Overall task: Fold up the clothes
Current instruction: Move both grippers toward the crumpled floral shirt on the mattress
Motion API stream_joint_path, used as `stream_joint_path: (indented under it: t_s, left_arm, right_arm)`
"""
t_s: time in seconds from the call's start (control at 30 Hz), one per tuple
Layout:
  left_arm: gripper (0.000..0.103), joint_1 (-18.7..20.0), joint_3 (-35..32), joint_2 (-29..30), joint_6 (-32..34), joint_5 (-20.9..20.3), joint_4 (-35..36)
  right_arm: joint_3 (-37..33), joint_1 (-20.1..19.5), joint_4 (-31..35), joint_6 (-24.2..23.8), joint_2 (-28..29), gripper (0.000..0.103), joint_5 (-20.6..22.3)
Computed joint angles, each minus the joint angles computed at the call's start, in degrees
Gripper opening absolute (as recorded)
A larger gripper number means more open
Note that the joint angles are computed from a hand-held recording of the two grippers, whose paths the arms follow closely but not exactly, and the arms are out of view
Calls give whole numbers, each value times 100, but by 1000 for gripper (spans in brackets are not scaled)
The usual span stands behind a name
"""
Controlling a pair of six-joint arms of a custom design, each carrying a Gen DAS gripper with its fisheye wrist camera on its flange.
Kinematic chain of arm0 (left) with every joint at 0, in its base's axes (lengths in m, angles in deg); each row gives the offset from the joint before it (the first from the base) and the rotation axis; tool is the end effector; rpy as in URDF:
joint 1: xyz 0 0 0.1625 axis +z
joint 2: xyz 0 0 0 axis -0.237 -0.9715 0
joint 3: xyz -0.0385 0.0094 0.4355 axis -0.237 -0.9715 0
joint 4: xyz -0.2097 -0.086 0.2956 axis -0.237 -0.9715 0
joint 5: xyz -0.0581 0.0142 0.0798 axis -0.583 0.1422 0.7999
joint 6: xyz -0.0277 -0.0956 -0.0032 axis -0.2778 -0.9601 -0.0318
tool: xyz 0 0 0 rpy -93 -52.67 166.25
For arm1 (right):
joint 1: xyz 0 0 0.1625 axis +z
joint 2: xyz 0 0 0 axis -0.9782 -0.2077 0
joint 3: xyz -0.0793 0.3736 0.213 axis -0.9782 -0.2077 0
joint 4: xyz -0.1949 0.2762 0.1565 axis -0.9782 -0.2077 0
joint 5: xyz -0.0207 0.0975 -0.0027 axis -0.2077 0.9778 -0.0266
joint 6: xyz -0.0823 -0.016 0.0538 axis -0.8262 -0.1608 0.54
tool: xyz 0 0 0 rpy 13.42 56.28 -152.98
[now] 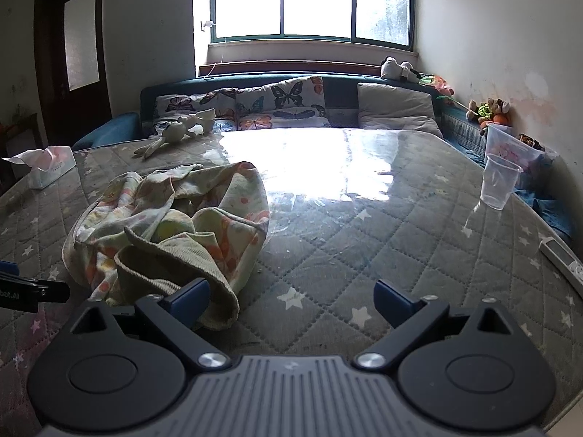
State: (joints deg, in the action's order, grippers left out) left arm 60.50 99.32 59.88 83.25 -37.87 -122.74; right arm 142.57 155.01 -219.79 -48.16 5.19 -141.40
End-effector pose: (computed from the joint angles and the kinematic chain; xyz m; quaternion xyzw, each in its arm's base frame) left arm -0.1523 -0.4666 -0.0286 0.2278 0.8728 -0.2918 0.3181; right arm 0.0216 -0.3566 0.1045 0.1051 -0.8044 0.4466 0.3775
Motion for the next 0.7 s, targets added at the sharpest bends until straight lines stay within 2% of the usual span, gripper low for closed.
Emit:
stream_joint_path:
  t_s: [0.7]
  left_arm:
    - [103,131,-473,-143,208,-171,544]
  right_arm:
    - [-328,291,969,-41,-587,98,-271]
